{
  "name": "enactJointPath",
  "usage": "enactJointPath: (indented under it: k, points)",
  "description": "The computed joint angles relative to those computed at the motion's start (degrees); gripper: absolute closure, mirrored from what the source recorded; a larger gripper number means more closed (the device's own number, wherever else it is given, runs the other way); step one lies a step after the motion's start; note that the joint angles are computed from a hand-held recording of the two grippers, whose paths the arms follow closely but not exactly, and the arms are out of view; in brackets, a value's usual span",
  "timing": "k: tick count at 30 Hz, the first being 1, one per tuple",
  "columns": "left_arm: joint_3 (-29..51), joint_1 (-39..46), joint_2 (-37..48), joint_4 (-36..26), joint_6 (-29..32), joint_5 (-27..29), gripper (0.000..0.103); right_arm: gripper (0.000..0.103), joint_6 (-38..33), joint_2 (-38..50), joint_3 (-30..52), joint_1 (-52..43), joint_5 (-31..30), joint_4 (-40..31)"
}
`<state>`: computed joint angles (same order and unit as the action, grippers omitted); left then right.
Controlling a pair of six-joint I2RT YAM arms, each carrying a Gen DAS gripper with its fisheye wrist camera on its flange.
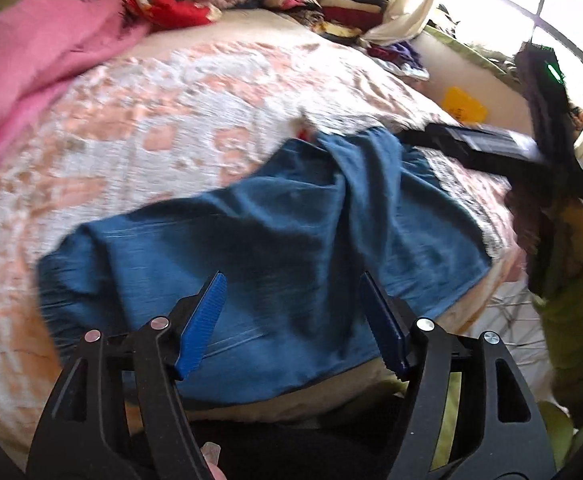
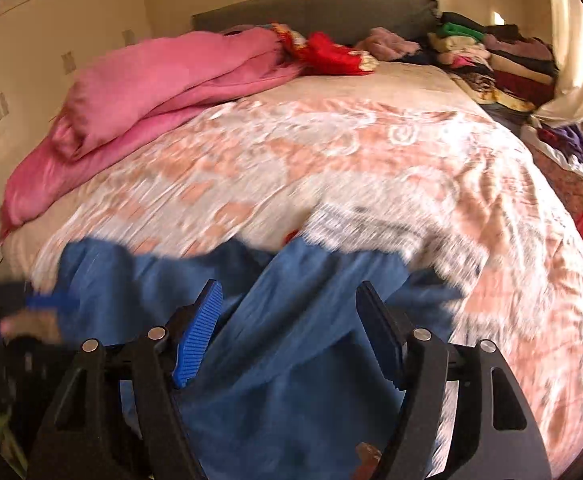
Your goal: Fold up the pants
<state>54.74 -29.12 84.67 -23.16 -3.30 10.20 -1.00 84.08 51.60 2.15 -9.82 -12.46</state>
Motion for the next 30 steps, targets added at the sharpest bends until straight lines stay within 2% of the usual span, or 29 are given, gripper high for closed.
enactJointPath:
  k: [4, 10, 16, 18, 19, 20, 21, 22, 23, 24, 26, 30]
  points:
    - [3.1, -3.5, 5.1, 0.2, 0.2, 0.6, 0.046, 0.035, 1.1, 10.9, 10.9, -1.1, -1.5, -2.3]
    - [9.1, -6.2, 14.7, -1.6, -0.4, 3.6, 0.049, 0.035, 1.8, 27.7, 29.5, 1.6, 4.3, -10.4]
    - [12.7, -7.4, 19.9, -2.0, -0.4, 3.5, 0.049, 0.035, 4.7, 39.8, 43.4, 2.7, 9.5, -17.4]
    - [13.5, -7.1, 21.2, -1.9, -0.4, 3.8, 0.049, 0.035, 4.8, 41.8, 45.7, 2.7, 10.6, -18.2]
    - [13.5, -6.9, 21.4, -1.8, -0.4, 4.1, 0.049, 0.041, 4.9, 42.7, 46.4, 2.4, 10.8, -18.2]
    - [13.3, -6.9, 21.5, -1.5, -0.3, 4.2, 0.049, 0.055, 4.8, 43.2, 46.8, 2.3, 11.1, -18.0]
    - [13.2, -6.9, 21.5, -1.1, -0.3, 4.3, 0.049, 0.059, 4.4, 43.6, 46.8, 2.2, 11.6, -17.6]
    - [13.0, -6.8, 21.4, -1.0, -0.2, 4.4, 0.049, 0.068, 3.8, 43.2, 45.9, 1.8, 11.0, -16.2]
    - [12.9, -6.8, 21.2, -0.8, -0.2, 4.4, 0.049, 0.082, 3.7, 42.5, 44.6, 1.2, 9.1, -14.7]
    - [12.7, -6.7, 21.1, -0.5, -0.2, 4.5, 0.049, 0.089, 3.8, 41.1, 42.4, 0.4, 6.3, -12.8]
    - [12.6, -6.6, 21.0, -0.3, -0.2, 4.6, 0.049, 0.093, 4.3, 37.9, 38.6, -0.7, 4.5, -10.0]
    - [11.3, -6.6, 19.8, 0.5, 0.4, 3.7, 0.049, 0.093, 5.2, 30.1, 29.8, -3.0, 1.7, -5.5]
